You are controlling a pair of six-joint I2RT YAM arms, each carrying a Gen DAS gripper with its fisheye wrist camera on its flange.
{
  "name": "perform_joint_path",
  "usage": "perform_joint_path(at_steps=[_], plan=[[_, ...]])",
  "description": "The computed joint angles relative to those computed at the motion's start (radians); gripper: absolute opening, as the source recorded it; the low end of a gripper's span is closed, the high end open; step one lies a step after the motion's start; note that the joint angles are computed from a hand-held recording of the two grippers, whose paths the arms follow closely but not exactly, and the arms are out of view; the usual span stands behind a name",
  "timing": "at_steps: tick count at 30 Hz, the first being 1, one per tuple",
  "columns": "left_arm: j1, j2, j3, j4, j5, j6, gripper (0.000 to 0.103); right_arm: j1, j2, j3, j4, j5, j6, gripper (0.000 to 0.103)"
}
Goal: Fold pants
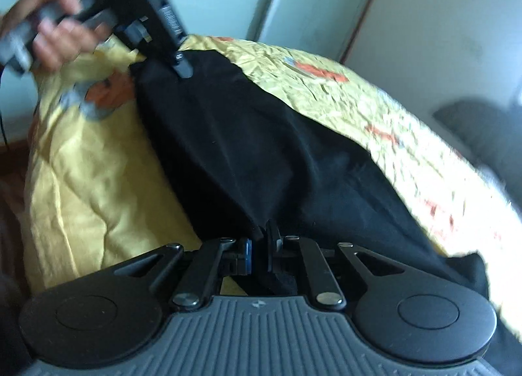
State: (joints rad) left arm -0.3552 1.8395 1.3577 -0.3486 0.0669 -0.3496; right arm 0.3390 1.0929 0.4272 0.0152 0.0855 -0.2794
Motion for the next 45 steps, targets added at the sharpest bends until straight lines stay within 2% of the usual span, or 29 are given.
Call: perform_joint_path(at_steps=[2,3,5,8,10,11,13,17,19,21,24,27,30,33,35,37,42,44,45], plan=[[0.008,-0.019,0.012,-0.036,-0.017,-0.008,0.042,-0.038,-0.048,0.005,-0.056,-0.059,0.024,0.015],[0.004,-0.032,0.016,-0.053,-0.067,-0.014,0.044,-0.068,-0.079,0.010,-0.099,-0.111,0.033,0.020],[-0.010,-0.058,0.016,-0.074,-0.174,-0.010,0.047,-0.166,-0.165,0.023,-0.224,-0.259,0.026,0.045],[-0.053,-0.093,0.016,-0.085,-0.334,-0.009,0.047,-0.352,-0.291,0.016,-0.341,-0.484,0.016,0.049],[-0.099,-0.108,0.022,-0.070,-0.375,0.040,0.047,-0.512,-0.327,0.008,-0.357,-0.604,0.071,0.052],[-0.126,-0.111,0.027,-0.059,-0.369,0.065,0.048,-0.585,-0.321,-0.004,-0.336,-0.651,0.104,0.063],[-0.186,-0.106,0.040,-0.035,-0.305,0.139,0.049,-0.732,-0.271,-0.014,-0.317,-0.712,0.175,0.070],[-0.329,-0.029,0.096,0.007,-0.198,0.313,0.053,-1.031,-0.184,-0.026,-0.312,-0.906,0.189,0.068],[-0.398,0.025,0.134,0.021,-0.133,0.396,0.054,-1.188,-0.138,-0.026,-0.261,-0.961,0.252,0.069],[-0.455,0.077,0.164,0.038,-0.059,0.474,0.058,-1.335,-0.033,-0.007,-0.170,-1.005,0.350,0.075],[-0.529,0.136,0.171,0.098,-0.015,0.571,0.060,-1.455,0.193,0.068,-0.051,-1.049,0.473,0.077],[-0.581,0.197,0.191,0.127,-0.021,0.652,0.061,-1.483,0.374,0.172,-0.025,-1.067,0.535,0.077],[-0.611,0.260,0.228,0.112,-0.065,0.689,0.059,-1.484,0.455,0.238,-0.022,-1.111,0.595,0.077],[-0.619,0.291,0.234,0.107,-0.083,0.702,0.055,-1.441,0.457,0.290,-0.039,-1.083,0.597,0.077],[-0.615,0.293,0.225,0.118,-0.071,0.694,0.053,-1.401,0.466,0.330,-0.039,-1.049,0.600,0.078],[-0.605,0.318,0.269,0.095,-0.054,0.665,0.050,-1.347,0.520,0.417,-0.039,-1.016,0.601,0.083],[-0.574,0.357,0.352,0.026,-0.002,0.539,0.040,-1.227,0.673,0.616,-0.092,-0.887,0.544,0.084],[-0.568,0.363,0.367,0.015,0.006,0.509,0.037,-1.201,0.678,0.637,-0.105,-0.800,0.508,0.084],[-0.568,0.361,0.364,0.017,0.008,0.498,0.036,-1.197,0.662,0.612,-0.054,-0.763,0.504,0.084]])
